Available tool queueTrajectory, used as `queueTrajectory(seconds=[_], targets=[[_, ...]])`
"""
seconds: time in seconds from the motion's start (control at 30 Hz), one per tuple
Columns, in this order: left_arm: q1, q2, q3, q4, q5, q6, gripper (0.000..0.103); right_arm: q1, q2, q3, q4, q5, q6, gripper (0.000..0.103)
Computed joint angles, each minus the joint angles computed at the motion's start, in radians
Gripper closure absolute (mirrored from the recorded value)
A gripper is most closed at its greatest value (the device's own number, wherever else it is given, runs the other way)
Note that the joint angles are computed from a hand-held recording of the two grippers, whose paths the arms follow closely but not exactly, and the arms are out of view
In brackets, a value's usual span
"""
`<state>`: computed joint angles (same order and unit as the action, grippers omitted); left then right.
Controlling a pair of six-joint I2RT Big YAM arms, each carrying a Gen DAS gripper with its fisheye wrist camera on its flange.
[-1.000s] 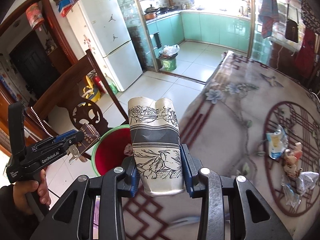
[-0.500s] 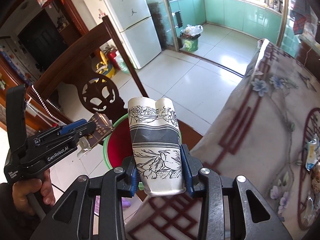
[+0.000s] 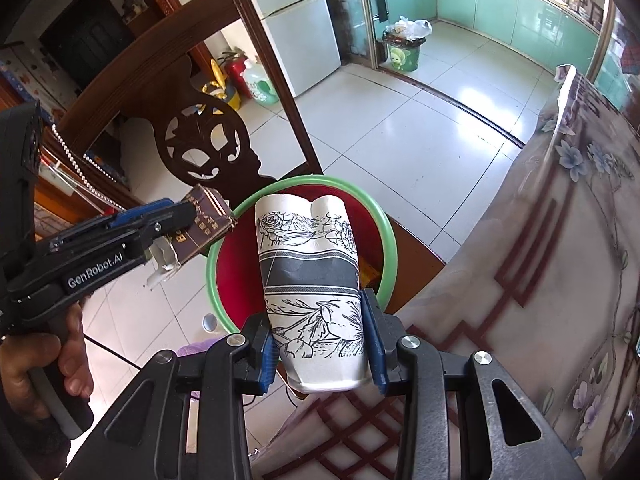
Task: Collect trash
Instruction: 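Open both tools to drop the wrapper and paper cup into the bucket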
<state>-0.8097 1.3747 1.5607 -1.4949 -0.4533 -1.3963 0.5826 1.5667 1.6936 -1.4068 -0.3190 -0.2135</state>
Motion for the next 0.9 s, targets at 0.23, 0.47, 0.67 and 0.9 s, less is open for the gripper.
queueTrajectory(seconds=[0.23, 0.47, 0.67, 0.9], targets=[[0.019, -0.013, -0.018, 0.02, 0.004, 0.025, 0.078, 0.019, 0.01, -0.002, 0.015, -0.013, 0.003, 0.069], [0.045, -0.01, -0.019, 0.031, 0.014, 0.069, 0.072, 0.032, 0.019, -0.01, 0.044, -0.015, 0.016, 0.069], [0.048, -0.022, -0.018, 0.024, -0.03, 0.05, 0.035, 0.02, 0.014, -0.031, 0.062, -0.053, 0.025, 0.061], [0.027, -0.018, -0.001, -0.016, -0.055, 0.019, 0.03, 0.012, -0.007, -0.046, 0.09, -0.067, 0.045, 0.057]])
